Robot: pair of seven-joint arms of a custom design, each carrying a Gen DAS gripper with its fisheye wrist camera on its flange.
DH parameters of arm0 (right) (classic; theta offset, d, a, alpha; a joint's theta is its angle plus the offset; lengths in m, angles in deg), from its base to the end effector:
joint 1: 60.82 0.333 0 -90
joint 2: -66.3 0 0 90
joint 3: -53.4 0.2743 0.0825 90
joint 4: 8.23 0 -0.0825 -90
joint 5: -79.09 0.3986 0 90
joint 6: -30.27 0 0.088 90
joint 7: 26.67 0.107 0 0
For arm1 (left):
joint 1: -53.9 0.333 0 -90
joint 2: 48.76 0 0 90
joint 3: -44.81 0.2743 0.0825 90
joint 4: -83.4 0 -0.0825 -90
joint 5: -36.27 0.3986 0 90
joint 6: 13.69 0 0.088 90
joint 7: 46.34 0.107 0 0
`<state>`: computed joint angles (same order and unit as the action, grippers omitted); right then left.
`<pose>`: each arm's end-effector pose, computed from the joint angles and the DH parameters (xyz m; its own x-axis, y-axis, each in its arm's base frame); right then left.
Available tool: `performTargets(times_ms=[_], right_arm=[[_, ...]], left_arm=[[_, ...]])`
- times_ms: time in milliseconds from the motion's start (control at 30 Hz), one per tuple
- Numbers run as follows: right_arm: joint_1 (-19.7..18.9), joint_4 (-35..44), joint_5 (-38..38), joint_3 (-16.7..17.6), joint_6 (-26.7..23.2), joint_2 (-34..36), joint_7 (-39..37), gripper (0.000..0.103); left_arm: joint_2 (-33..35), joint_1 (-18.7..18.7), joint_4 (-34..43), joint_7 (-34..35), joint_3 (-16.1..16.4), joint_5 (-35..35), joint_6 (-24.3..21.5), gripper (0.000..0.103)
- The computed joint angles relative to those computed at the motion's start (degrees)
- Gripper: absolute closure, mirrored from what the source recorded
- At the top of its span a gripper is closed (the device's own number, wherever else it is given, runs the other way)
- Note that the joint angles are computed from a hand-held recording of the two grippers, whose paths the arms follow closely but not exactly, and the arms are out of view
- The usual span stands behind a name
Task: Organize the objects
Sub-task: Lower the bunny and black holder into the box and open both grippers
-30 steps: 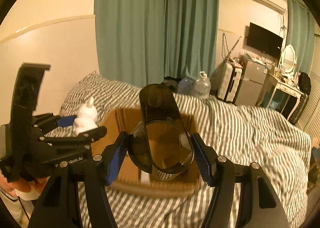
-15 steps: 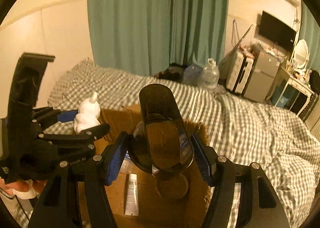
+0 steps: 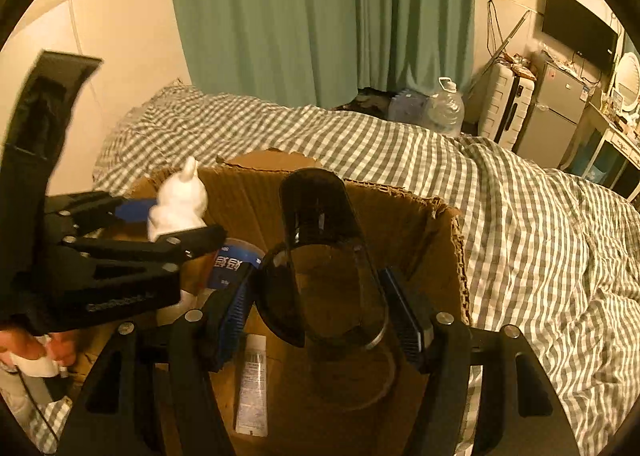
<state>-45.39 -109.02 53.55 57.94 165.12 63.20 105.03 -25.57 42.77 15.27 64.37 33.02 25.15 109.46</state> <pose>0.5736 0.2033 0.6089 -0.1529 -0.9877 -0.0336 -0.7154 0.1341 -0.6857 0.6663 -0.2556 0.5875 -0.6313 -0.7722 0.0721 -0.6583 0.4844 -0.5762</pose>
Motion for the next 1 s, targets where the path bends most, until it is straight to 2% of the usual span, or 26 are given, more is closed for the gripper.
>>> performTargets(times_ms=[33,67,133,367,567,800,1000], right_arm=[[0.0,-0.5,-0.4,0.0,0.2,-0.4,0.4,0.022],[0.0,-1.1,-0.6,0.1,0.2,-1.1,0.7,0.021],[0.0,-2.0,-1.2,0.4,-0.1,-2.2,1.5,0.021],[-0.1,-4.7,-6.0,2.6,-3.1,-8.1,6.5,0.017],[-0.4,-2.9,-12.2,5.8,-7.6,-11.7,11.2,0.016],[0.3,0.6,-20.7,10.7,-13.8,-14.9,16.8,0.011],[0.9,0.2,-27.6,14.9,-18.5,-18.4,22.8,0.004]], left_arm=[[-0.4,-0.1,-0.6,-0.3,0.1,0.3,0.7,0.037],[-0.8,-0.1,-1.3,-0.3,0.2,0.5,1.5,0.028],[-3.1,0.1,-4.3,-0.6,0.4,0.5,4.2,0.019],[-8.8,1.4,-8.6,-1.0,0.5,-1.2,5.3,0.016],[-16.2,2.7,-13.1,0.5,0.6,-5.0,7.1,0.012],[-28.2,3.7,-21.2,6.2,2.2,-13.5,10.8,0.006],[-38.4,2.1,-29.7,12.8,4.9,-20.9,14.6,0.002]])
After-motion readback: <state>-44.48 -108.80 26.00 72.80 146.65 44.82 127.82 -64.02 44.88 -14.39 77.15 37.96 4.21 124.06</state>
